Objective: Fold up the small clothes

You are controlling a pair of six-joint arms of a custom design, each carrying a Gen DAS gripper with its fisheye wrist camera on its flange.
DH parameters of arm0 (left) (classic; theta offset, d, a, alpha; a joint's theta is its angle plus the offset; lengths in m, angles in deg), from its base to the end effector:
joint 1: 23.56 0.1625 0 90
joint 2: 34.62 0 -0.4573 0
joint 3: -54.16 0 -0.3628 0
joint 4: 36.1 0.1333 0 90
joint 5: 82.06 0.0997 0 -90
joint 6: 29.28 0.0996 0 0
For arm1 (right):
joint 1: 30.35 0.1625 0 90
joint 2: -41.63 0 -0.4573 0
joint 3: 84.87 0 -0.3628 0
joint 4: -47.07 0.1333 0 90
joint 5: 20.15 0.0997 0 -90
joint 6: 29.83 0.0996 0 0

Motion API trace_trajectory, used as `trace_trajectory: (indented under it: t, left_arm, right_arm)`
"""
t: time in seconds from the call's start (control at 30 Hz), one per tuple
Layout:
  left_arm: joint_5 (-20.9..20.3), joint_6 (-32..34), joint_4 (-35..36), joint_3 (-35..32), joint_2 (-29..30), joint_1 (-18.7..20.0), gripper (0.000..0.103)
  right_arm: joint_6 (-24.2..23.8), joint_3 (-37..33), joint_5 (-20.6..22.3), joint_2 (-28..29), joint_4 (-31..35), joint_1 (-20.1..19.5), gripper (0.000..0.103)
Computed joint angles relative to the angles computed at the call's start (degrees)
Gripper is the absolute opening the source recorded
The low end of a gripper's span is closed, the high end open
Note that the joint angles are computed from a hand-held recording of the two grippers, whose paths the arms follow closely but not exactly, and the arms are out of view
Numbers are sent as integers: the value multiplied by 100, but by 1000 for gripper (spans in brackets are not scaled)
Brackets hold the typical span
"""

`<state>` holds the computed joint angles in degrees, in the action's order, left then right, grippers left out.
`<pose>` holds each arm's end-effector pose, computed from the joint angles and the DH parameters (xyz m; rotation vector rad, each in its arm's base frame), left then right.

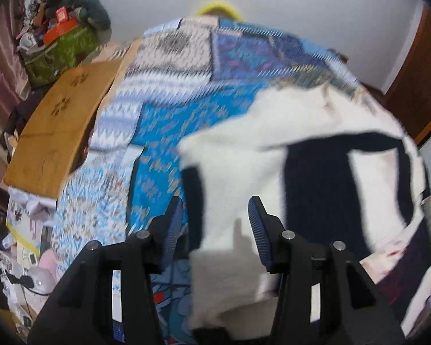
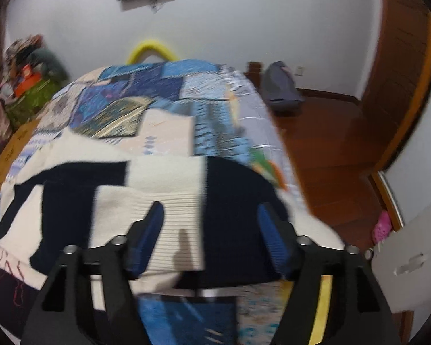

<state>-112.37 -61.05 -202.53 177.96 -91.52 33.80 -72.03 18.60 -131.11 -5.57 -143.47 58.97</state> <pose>-0.0843 -0.5382 0.1788 -0.0888 2.2067 -0.8301 0.0900 -0.6496 0.1993 0.6896 -2.3343 0.7549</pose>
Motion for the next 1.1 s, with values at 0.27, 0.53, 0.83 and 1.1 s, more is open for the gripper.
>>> trace_trajectory:
  t: [0.27,0.53,0.83,1.1]
  left_arm:
    - [-587,443,-135,-730,452,-118,51]
    - [-920,299,382,-1206,1002,32,51]
    - [-766,257,441,-1254,1287,40,57]
    - [-882,274,296,-1216,1245,105,61]
  right_arm:
    - [1042,-228,-191,-271,339,-544,73]
    - [2087,-600,174,-199,1207,-947,73]
    - [2012,-676,506,-126,1044,-938,4]
    - [1139,-374,1078,-356,348,-325,2]
